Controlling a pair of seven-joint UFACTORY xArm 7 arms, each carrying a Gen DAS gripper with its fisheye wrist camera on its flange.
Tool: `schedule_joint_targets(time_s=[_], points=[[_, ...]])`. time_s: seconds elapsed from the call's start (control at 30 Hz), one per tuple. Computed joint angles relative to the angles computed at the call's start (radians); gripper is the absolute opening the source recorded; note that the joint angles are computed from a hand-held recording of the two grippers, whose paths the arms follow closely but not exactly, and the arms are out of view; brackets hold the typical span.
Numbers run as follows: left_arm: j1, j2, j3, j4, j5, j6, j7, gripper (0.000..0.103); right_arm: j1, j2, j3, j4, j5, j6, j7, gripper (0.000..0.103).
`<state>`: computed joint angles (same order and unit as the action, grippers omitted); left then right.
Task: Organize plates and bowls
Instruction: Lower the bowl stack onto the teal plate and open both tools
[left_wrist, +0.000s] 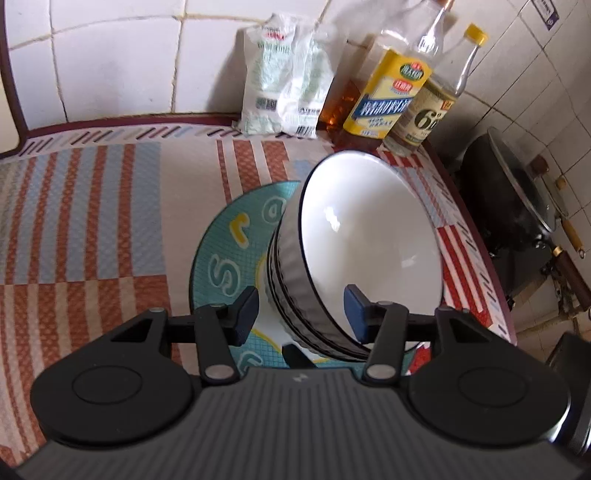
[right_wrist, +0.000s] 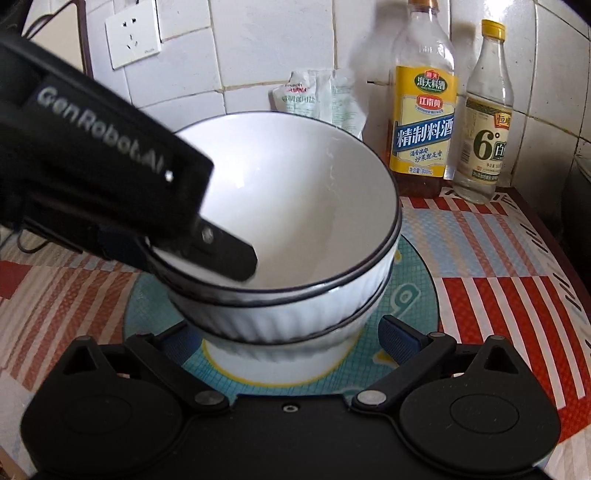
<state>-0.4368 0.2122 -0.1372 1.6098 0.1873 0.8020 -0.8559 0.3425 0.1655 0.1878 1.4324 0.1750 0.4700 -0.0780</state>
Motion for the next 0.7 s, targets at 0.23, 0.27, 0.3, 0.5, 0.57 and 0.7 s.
schedule_joint_targets(time_s=[0.23, 0.27, 0.3, 0.5, 0.57, 0.7], points=[[-0.022, -0.070, -0.010, -0.019, 0.061, 0.055, -0.081, 0.051, -0.023, -0.097, 0.002, -0.040, 0.114, 0.072, -0.080, 0.102], [-0.026, -0.078, -0.014, -0.021, 0.073, 0.061, -0.098, 0.051, -0.025, -0.113, 0.000, -0.047, 0.134, 0.084, -0.096, 0.102], [-0.030, -0.087, -0.018, -0.025, 0.086, 0.064, -0.112, 0.051, -0.027, -0.125, -0.004, -0.049, 0.153, 0.100, -0.118, 0.102], [-0.061, -0.136, -0.050, -0.025, 0.186, 0.115, -0.233, 0.051, -0.037, -0.201, -0.036, -0.063, 0.248, 0.168, -0.222, 0.102], [-0.078, -0.142, -0.065, -0.005, 0.249, 0.154, -0.270, 0.049, -0.041, -0.230, -0.050, -0.078, 0.295, 0.160, -0.260, 0.102], [-0.105, -0.156, -0.089, 0.038, 0.316, 0.204, -0.297, 0.050, -0.045, -0.270, -0.071, -0.091, 0.294, 0.159, -0.280, 0.102]])
